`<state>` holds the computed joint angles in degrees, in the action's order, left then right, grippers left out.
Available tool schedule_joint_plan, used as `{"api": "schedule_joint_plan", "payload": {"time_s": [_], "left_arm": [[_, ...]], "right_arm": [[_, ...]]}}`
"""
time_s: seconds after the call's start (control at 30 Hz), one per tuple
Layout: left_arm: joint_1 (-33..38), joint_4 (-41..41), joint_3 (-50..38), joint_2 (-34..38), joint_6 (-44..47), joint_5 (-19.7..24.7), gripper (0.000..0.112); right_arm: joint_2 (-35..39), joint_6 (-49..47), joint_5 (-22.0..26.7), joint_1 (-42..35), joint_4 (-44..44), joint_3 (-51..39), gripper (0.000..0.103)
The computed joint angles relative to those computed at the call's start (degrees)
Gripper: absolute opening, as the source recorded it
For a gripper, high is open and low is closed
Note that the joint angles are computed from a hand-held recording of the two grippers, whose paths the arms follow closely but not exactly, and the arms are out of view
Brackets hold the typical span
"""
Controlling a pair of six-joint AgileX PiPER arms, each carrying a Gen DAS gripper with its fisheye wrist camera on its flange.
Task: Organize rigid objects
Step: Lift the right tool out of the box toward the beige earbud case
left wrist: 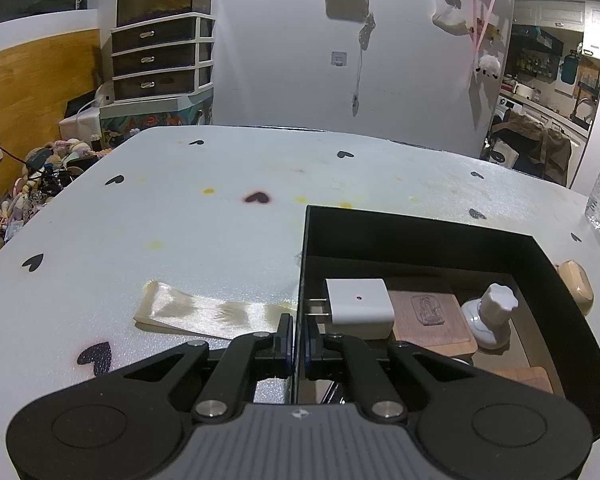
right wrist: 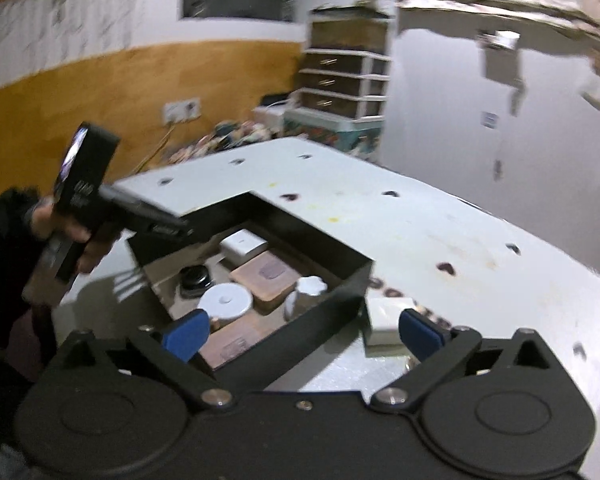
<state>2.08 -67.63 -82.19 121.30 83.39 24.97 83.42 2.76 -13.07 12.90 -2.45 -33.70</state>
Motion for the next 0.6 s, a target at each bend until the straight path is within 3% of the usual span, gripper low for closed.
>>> {"api": "schedule_joint_plan", "payload": {"time_s": [0.27,0.43,0.6], "left_arm": [[-0.01,-0.78,0.1,0.04,0.55,-0.17,0.005],[0.03,-0.9,0.2,0.02,0.77,-0.16,0.005],[0.0,-0.96,0.14,0.01,0.74,-0.18,0.005]], "right_arm": [[1.87,-16.06,-16.46,4.27,32.24,7.83,0.103],[6.09,-17.32,-24.93,6.36,42.14,9.98,0.103],[11.57,-18.27,-29.08,5.57,46.95,8.7,0.103]]}}
